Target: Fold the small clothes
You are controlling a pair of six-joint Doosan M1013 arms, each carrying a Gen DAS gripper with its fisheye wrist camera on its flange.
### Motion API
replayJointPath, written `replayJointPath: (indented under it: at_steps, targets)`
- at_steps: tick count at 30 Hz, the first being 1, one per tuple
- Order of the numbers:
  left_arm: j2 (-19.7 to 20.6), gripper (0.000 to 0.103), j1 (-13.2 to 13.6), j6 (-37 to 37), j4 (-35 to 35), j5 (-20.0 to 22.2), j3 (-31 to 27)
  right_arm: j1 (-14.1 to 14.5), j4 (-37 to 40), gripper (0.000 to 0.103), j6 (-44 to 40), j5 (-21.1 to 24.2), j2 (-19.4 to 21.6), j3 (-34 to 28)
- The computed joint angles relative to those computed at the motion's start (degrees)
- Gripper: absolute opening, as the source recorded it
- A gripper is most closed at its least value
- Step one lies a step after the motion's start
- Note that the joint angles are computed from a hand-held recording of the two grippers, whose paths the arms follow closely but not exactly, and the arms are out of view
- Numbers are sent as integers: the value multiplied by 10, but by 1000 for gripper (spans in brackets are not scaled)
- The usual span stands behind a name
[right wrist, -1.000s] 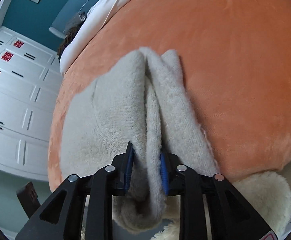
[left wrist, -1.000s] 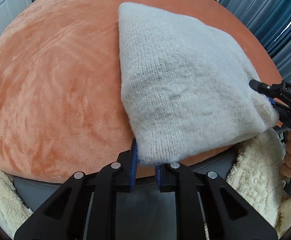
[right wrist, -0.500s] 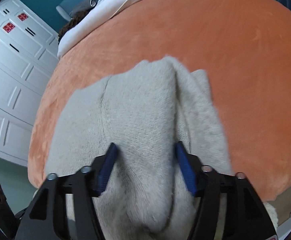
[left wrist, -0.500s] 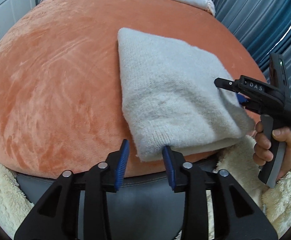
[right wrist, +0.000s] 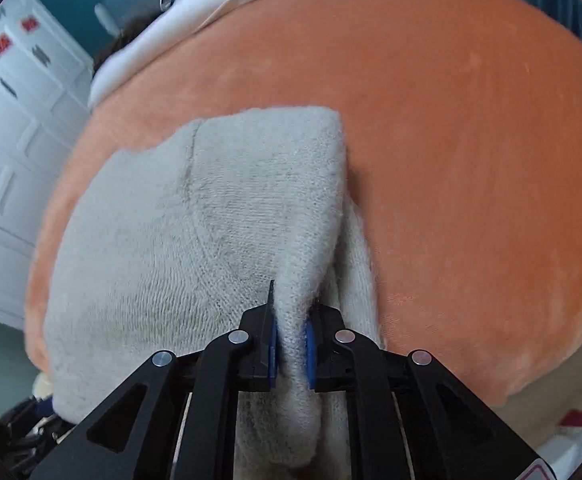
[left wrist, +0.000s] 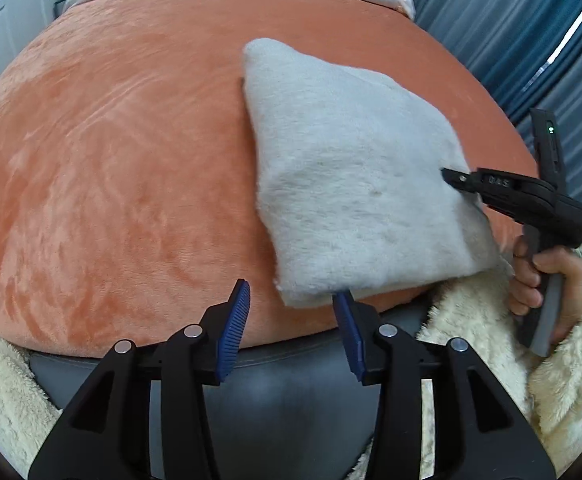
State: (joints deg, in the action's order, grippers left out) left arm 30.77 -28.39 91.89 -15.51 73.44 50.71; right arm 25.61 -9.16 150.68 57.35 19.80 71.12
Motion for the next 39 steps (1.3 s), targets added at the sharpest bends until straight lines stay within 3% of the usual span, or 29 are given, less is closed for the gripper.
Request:
replayJointPath:
  at_steps: [2, 4, 6, 8, 10, 12, 15, 18, 22, 24, 26, 27, 32, 34, 37, 39]
  targets:
    - [-5, 44, -4, 12, 6, -7, 0, -4, 12, 11, 18, -23, -10, 5]
    - [-10, 57, -4, 20, -8, -19, -1, -3, 11, 15, 17, -21, -12, 0]
    - [-11, 60, -5, 22, -14, -29, -8, 2, -4, 18, 23, -15, -20, 0]
    - [-4, 61, -10, 20, -4, -27, -24, 8, -10, 27, 34, -27, -35, 17]
    - [5, 61, -14, 8, 6, -21, -40, 14, -4, 46, 55, -54, -58, 47]
    - [22, 61, -18, -10, 15, -5, -65, 20, 18, 48, 63, -71, -68, 66]
    - [44, 61, -20, -34, 11, 17, -90, 27, 32, 49, 47, -52, -56, 60]
    - [58, 61, -30, -45, 47, 35, -106, 32, 14, 17, 42, -25, -45, 46]
    - [57, 61, -36, -34, 63, 33, -103, 39, -60, 14, 92, -74, -74, 57]
    - [55, 61, -40, -26, 68, 29, -96, 33, -41, 14, 62, -48, -72, 56]
    - [56, 61, -46, -17, 88, 29, -91, 21, 18, 14, 12, 11, -51, 54]
    - [56, 61, -50, -16, 101, 32, -90, 16, 46, 14, -3, 19, -44, 61]
    - [51, 63, -59, -5, 133, 26, -80, 24, 20, 20, 29, 12, -55, 58]
    - [52, 63, -59, -7, 133, 28, -82, 26, 11, 28, 41, 17, -59, 54]
    - [55, 64, -61, -11, 137, 33, -88, 34, -22, 30, 54, 22, -62, 41]
    - [55, 65, -61, -13, 137, 32, -87, 29, -21, 41, 40, 14, -64, 38]
